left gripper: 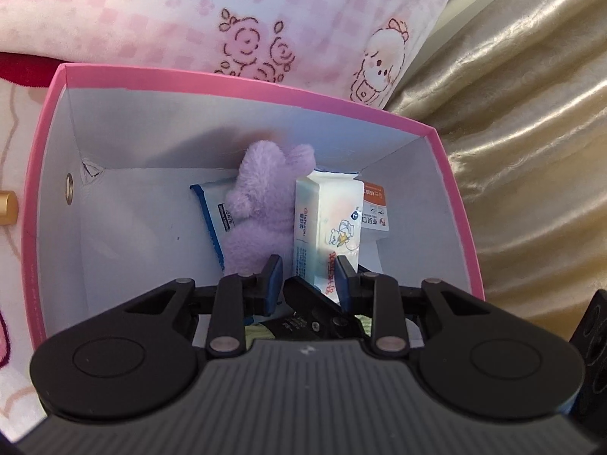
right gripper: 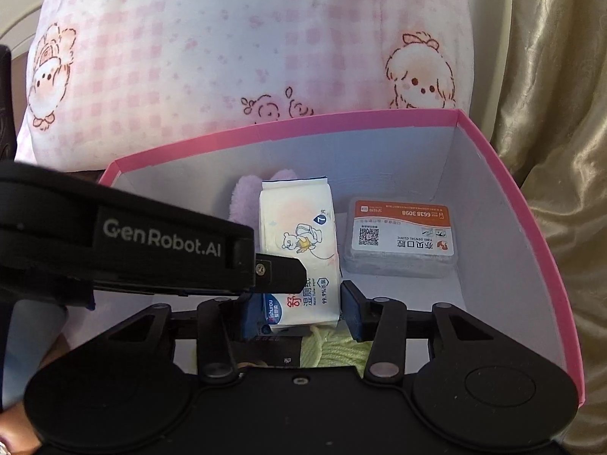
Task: Organize objects
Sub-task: 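Open the left gripper to drop the wipes pack into the box, then move the left gripper from the box toward the gold-capped foundation bottle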
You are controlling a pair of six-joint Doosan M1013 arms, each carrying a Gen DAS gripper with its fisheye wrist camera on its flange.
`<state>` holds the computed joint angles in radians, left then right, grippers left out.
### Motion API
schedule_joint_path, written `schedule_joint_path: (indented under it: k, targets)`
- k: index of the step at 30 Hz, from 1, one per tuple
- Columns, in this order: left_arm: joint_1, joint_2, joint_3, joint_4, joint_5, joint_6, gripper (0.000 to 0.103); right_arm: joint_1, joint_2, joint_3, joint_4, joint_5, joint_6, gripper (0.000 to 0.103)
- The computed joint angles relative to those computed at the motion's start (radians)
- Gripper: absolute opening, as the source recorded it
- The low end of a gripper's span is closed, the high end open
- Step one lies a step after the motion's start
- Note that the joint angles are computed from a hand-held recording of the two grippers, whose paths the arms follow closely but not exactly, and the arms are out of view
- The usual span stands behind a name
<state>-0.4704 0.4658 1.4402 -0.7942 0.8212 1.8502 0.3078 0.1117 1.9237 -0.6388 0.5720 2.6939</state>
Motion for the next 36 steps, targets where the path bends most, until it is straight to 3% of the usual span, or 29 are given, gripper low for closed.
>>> schedule_joint_path:
  k: [6, 12, 20, 24, 30, 36]
  targets:
    - [0.007, -0.05, 0.021, 0.049, -0.048, 0.028, 0.042, 0.029, -0.039, 0.014, -0.103, 0.019, 0.084, 0.061]
    - [0.031, -0.098, 0.042, 0.105, -0.005, 0.002, 0.049, 0.068, -0.088, 0.03, -0.149, 0.03, 0.151, 0.061]
    - [0.052, -0.19, 0.087, 0.273, 0.049, -0.046, 0.054, 0.156, -0.144, 0.018, -0.176, 0.134, 0.141, 0.063]
    - [0.08, -0.229, 0.102, 0.277, 0.101, -0.044, 0.055, 0.197, -0.161, -0.004, -0.159, 0.192, 0.123, 0.064]
    - [0.114, -0.286, 0.128, 0.359, 0.111, -0.068, 0.055, 0.239, -0.185, -0.02, -0.11, 0.189, 0.098, 0.067]
    - [0.171, -0.331, 0.167, 0.325, 0.092, -0.016, 0.057, 0.268, -0.188, -0.041, -0.03, 0.135, -0.014, 0.068]
